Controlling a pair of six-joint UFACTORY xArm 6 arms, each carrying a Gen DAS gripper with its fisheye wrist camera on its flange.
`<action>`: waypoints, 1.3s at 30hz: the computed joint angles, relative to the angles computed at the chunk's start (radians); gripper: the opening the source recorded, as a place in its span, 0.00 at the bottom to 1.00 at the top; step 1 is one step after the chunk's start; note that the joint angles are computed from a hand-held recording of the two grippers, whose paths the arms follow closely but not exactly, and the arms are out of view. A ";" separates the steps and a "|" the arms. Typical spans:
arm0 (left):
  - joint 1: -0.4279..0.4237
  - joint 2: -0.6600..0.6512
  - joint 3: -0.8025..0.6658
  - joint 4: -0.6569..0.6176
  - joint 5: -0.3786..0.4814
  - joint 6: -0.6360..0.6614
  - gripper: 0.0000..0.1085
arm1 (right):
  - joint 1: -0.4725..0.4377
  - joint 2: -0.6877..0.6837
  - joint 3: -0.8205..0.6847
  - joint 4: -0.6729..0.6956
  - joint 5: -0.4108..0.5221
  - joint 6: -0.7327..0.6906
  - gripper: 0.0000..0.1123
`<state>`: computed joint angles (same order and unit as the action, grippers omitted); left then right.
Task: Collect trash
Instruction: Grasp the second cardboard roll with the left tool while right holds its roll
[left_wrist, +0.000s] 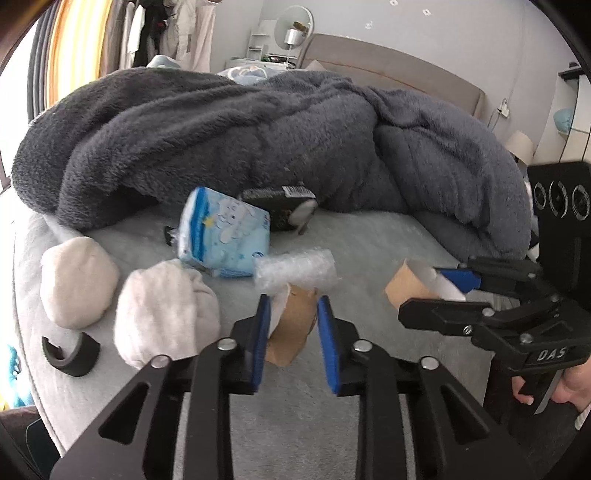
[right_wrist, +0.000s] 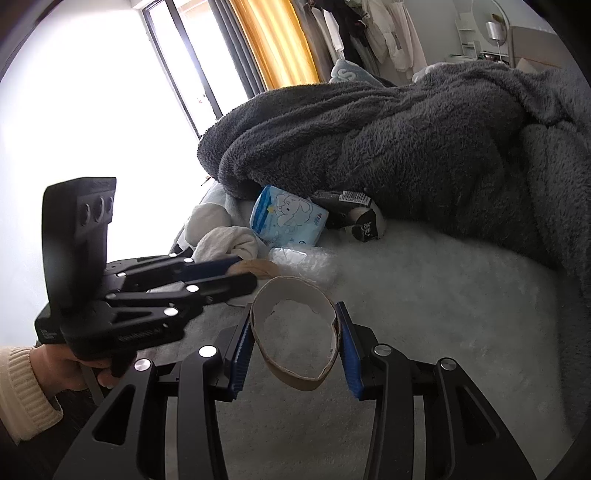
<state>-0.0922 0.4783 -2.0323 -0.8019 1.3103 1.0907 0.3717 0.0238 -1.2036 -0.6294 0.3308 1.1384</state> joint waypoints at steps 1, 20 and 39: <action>-0.003 -0.005 0.008 0.007 -0.006 0.002 0.25 | 0.001 -0.002 -0.001 -0.005 0.005 0.006 0.38; 0.047 -0.088 0.077 -0.062 -0.023 0.013 0.18 | 0.063 0.025 -0.153 -0.062 0.148 0.016 0.38; 0.251 0.112 -0.240 -0.074 0.014 -0.121 0.18 | 0.161 0.326 -0.588 0.094 0.254 -0.199 0.38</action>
<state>0.1583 0.5899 -2.2728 -0.8761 1.3246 0.9695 0.5326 0.3496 -1.7912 -0.5349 0.5851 0.9392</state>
